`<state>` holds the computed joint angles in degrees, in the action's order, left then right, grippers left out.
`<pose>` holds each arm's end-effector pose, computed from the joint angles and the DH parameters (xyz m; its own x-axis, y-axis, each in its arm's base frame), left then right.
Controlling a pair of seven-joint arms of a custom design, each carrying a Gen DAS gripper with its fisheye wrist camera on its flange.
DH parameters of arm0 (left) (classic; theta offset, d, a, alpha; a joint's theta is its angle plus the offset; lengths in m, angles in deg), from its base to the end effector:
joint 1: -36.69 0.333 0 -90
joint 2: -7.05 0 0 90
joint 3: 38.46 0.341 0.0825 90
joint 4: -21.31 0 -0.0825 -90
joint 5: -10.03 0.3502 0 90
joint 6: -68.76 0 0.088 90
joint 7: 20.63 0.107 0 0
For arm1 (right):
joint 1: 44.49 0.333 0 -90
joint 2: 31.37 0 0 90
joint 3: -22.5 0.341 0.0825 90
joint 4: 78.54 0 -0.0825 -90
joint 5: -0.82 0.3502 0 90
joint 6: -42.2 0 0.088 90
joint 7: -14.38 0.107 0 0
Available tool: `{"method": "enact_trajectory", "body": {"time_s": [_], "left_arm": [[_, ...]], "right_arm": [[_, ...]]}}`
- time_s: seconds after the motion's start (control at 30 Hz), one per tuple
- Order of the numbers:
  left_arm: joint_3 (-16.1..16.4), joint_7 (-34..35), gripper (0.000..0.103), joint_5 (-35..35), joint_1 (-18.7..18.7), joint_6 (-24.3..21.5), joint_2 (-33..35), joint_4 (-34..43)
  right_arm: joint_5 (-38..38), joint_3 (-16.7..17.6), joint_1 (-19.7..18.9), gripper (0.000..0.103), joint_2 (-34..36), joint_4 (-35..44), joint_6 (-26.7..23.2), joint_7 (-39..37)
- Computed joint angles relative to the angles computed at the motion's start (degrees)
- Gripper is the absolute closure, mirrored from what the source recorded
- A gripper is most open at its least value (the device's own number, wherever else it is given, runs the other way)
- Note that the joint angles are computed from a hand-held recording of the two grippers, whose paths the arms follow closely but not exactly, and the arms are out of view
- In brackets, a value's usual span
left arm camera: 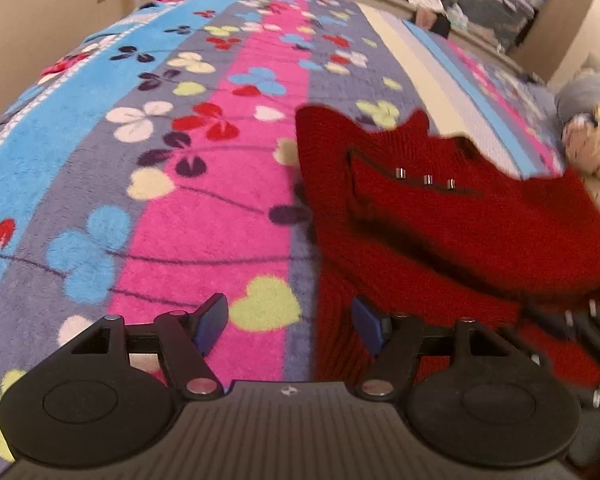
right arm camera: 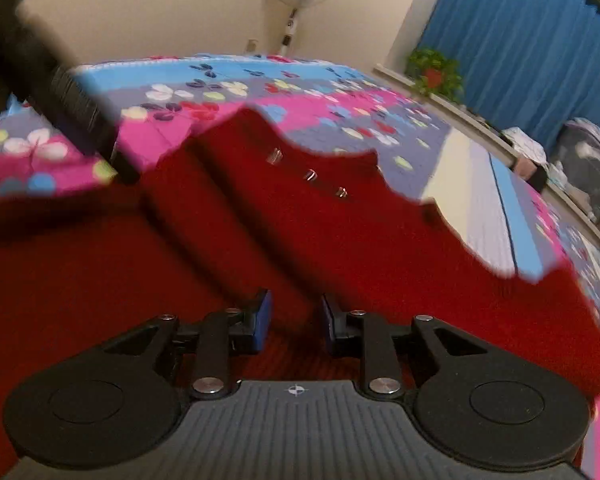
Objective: Fold small clothes
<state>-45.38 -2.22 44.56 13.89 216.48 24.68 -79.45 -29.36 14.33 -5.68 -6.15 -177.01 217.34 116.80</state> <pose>0.5700 -0.3259 0.4878 0.2403 -0.9476 0.2103 -0.7618 -0.3184 -0.5641 0.5631 0.4002 0.4740 0.6177 -0.7173 0.3222 -0.3244 -0.6057 -0.7266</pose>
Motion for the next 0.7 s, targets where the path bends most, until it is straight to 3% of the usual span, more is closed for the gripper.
{"method": "enact_trajectory", "body": {"time_s": [0.03, 0.13, 0.27, 0.33, 0.4, 0.47, 0.53, 0.6, 0.67, 0.7], "left_arm": [[0.47, -1.45, 0.03, 0.77, -0.11, 1.08, -0.57, -0.54], [1.21, -4.83, 0.03, 3.14, -0.24, 3.69, -1.48, -1.18], [0.58, -4.77, 0.03, 3.81, -0.33, 2.72, -1.26, -0.12], [0.53, -4.79, 0.03, 4.33, -0.53, 2.2, -1.19, 0.14], [0.56, -5.23, 0.03, 4.8, -0.62, 1.97, -1.13, 0.16], [0.5, -5.31, 0.03, 4.91, -0.53, 1.79, -1.02, 0.13], [0.39, -4.79, 0.03, 4.92, -0.42, 1.6, -0.77, 0.17], [0.3, -4.04, 0.03, 4.86, -0.44, 1.15, -0.38, 0.51], [0.41, -3.86, 0.03, 4.88, -0.5, 0.94, -0.05, 0.78], [0.5, -3.95, 0.03, 4.92, -0.52, 1.03, 0.06, 0.87]], "right_arm": [[2.02, -1.28, 0.99, 0.07, -1.8, -2.2, -0.64, 0.1], [3.51, 2.13, -3.76, 0.066, -7.25, -7.6, -2.35, 1.97], [-9.66, -7.82, -0.47, 0.064, -11.59, -10.37, -2.44, 17.71], [-13.09, -11.19, -0.5, 0.058, -12.14, -9.4, -1.66, 27.49], [-15.36, -14.47, -0.74, 0.042, -11.47, -7.72, 1.18, 39.19], [-11.82, -9.94, -7.22, 0.037, -10.27, -5.94, 3.88, 43.65], [1.53, 0.07, -16.43, 0.036, -7.52, -2.52, 2.8, 34.49], [19.09, 10.08, -24.08, 0.033, -3.63, 3.37, -4.09, 20.35], [25.06, 18.94, -31.03, 0.035, 1.98, 12.43, -14.04, 16.57], [27.56, 21.29, -32.76, 0.056, 4.18, 15.99, -17.83, 13.61]]}}
